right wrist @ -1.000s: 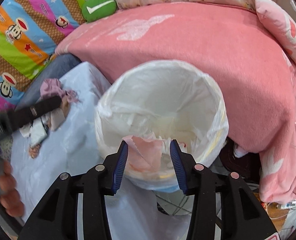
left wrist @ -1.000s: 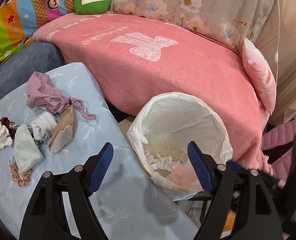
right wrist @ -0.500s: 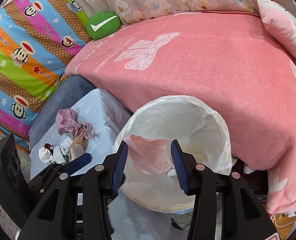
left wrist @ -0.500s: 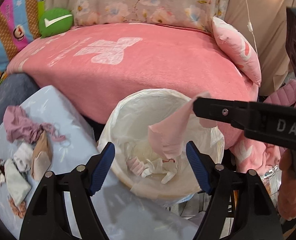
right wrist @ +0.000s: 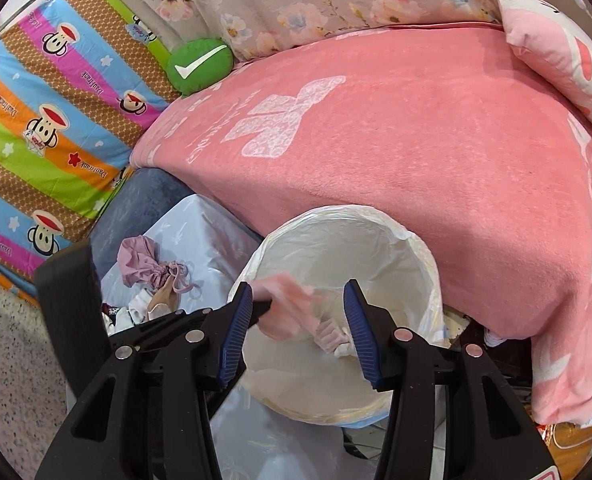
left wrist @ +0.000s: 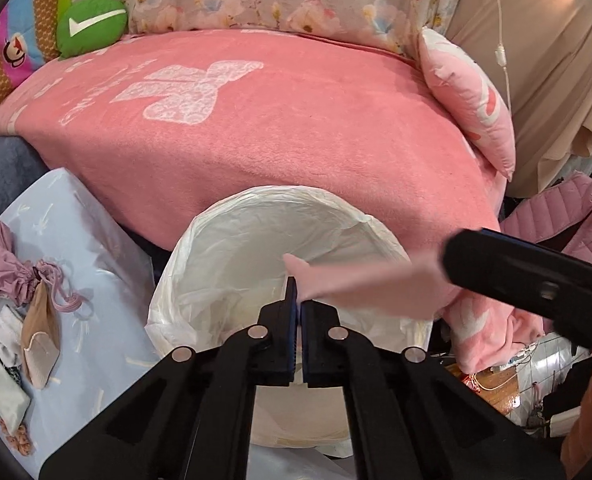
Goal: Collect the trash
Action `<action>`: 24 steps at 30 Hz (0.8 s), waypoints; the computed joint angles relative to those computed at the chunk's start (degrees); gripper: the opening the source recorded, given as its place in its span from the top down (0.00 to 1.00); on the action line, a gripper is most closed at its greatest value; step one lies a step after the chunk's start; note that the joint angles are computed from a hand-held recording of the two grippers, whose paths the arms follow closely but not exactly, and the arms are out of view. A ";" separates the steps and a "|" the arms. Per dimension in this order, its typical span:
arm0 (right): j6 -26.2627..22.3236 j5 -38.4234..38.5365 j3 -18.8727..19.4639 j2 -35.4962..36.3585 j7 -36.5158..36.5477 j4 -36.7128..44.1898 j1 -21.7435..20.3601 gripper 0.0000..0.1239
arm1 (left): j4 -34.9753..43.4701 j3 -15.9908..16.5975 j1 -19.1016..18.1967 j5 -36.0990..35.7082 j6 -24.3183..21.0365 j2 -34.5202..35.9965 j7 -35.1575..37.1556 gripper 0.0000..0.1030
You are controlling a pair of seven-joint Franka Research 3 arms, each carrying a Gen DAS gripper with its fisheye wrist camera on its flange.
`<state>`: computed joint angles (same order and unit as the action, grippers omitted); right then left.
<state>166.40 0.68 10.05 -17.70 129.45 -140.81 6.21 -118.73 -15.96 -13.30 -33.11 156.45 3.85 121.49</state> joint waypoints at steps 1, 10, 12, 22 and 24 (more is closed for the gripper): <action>0.19 -0.02 0.02 -0.63 0.28 -0.59 -0.14 0.60 | 0.21 0.14 -0.06 0.80 -0.07 0.26 -1.18 0.99; -0.81 -5.13 2.39 -1.67 4.20 -0.94 -3.49 0.59 | -2.32 0.65 -0.65 5.59 3.09 -1.69 -6.33 0.26; -1.25 -6.62 3.15 -1.60 5.19 -0.56 -4.21 0.59 | -4.01 0.46 -0.92 3.36 6.27 -2.78 -2.44 0.25; -1.30 -8.92 3.15 0.17 6.43 1.20 -3.22 0.59 | -6.23 2.45 -2.09 5.21 9.52 -4.61 -1.72 0.25; -1.23 -10.22 3.72 0.42 7.65 1.55 -3.54 0.59 | -6.49 2.83 -1.95 5.48 9.71 -4.86 -2.60 0.25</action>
<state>165.17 -9.54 13.77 -17.27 137.10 -139.26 2.67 -125.22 -13.13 -15.26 -27.62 166.15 -1.01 118.89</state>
